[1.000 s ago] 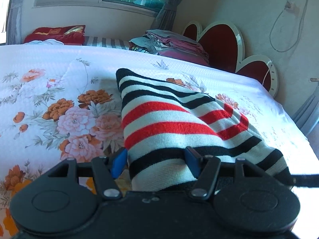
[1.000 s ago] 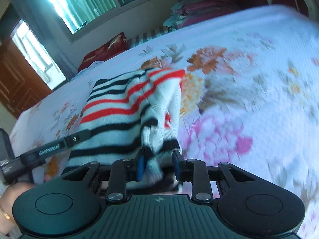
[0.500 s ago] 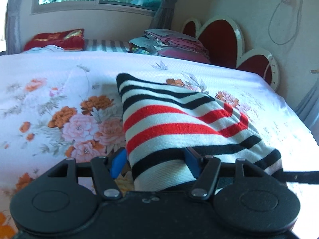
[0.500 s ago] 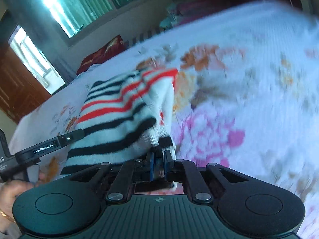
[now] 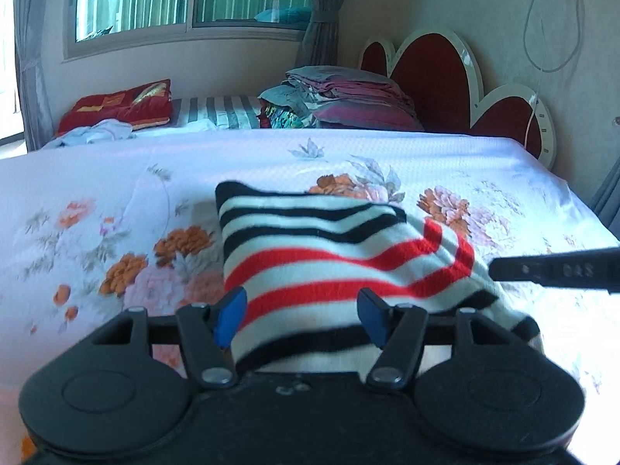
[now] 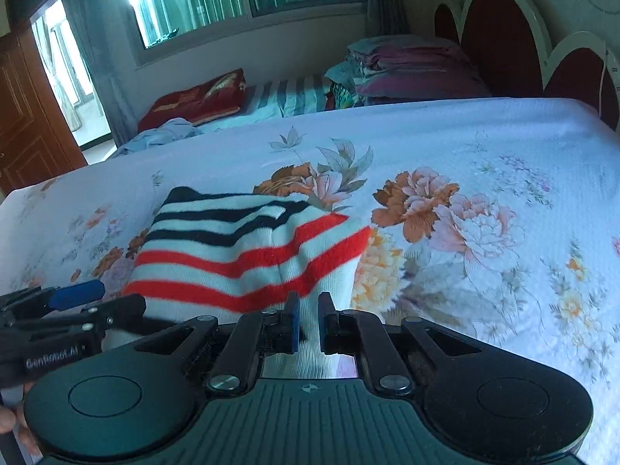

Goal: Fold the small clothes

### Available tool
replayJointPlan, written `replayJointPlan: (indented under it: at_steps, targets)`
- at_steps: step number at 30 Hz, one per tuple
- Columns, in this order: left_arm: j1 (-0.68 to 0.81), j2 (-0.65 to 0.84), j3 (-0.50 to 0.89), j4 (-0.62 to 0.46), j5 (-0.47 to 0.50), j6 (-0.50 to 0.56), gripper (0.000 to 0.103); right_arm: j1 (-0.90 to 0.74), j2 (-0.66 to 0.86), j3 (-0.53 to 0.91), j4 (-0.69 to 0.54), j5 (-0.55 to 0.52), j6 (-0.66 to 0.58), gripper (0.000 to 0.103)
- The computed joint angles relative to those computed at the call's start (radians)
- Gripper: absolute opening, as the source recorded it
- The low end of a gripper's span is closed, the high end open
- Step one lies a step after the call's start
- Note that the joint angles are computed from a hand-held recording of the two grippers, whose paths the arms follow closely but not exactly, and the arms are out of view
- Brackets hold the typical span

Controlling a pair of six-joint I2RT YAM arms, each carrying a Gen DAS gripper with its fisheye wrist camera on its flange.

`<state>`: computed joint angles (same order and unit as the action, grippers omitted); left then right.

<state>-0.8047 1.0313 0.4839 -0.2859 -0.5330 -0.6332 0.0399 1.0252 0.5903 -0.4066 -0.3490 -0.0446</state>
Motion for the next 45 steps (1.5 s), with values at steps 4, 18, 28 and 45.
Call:
replayJointPlan:
  at_steps: [4,18,28,45]
  targets:
    - [0.07,0.085,0.049,0.06,0.048,0.055,0.061,0.002,0.186,0.094,0.043,0.025,0.014,0.008]
    - [0.264,0.388,0.083,0.313,0.145,0.138,0.062,0.002,0.451,0.175,0.241,-0.046,0.121,0.012]
    - [0.297,0.393,0.035,0.404,0.177,0.18,0.064,-0.022,0.518,0.116,0.391,0.015,0.061,0.019]
    - [0.242,0.274,0.035,0.245,0.137,0.13,0.066,0.049,0.333,0.028,0.338,0.127,-0.018,0.019]
